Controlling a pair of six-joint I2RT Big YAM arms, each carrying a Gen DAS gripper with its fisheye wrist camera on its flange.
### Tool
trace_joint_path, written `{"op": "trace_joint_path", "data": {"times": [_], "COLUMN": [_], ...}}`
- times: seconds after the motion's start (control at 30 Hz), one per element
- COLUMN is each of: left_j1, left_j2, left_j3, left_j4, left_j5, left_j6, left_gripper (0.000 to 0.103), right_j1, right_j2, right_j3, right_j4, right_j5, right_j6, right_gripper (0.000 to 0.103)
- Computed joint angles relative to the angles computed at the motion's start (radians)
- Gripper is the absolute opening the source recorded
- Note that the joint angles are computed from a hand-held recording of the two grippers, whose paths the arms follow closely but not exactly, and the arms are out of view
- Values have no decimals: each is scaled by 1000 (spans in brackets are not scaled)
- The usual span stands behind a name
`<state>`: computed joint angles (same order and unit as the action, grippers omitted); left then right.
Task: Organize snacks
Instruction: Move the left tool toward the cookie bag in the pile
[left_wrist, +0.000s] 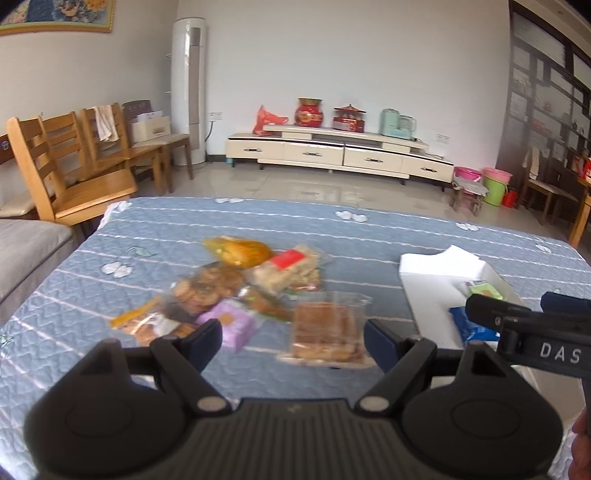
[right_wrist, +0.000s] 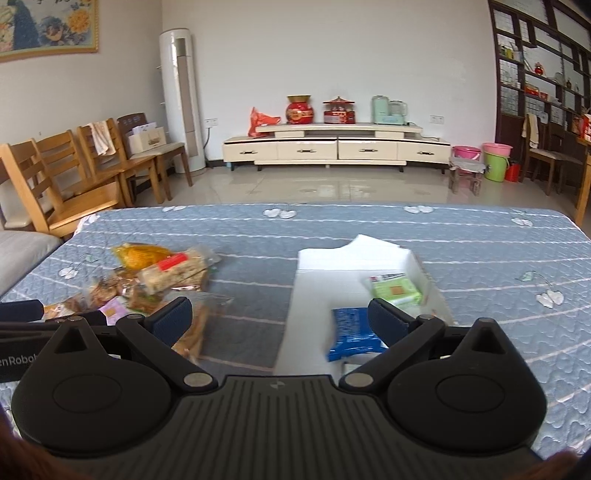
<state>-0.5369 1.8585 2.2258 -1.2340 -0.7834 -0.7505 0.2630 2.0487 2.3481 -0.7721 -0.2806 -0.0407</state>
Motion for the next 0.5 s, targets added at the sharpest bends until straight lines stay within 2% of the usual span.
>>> {"op": "trace_joint_path", "data": {"times": [0.3, 0.4, 0.5], "left_j1": [29, 43, 68], "left_j2": [-86, -106, -123], "left_j3": [-146, -186, -223], "left_j4": [20, -9, -54], "left_j5": [-14, -45, -64], "left_j6": [-90, -165, -270], "left_gripper": [84, 92, 95], "right_j1": [34, 45, 49], "right_j2": [13, 15, 13], "right_j3": [14, 12, 5], "right_j4": [-26, -34, -37], "right_j5": [-14, -20, -26], "right_j6": [-41, -55, -68], "right_gripper": [103, 103, 103]}}
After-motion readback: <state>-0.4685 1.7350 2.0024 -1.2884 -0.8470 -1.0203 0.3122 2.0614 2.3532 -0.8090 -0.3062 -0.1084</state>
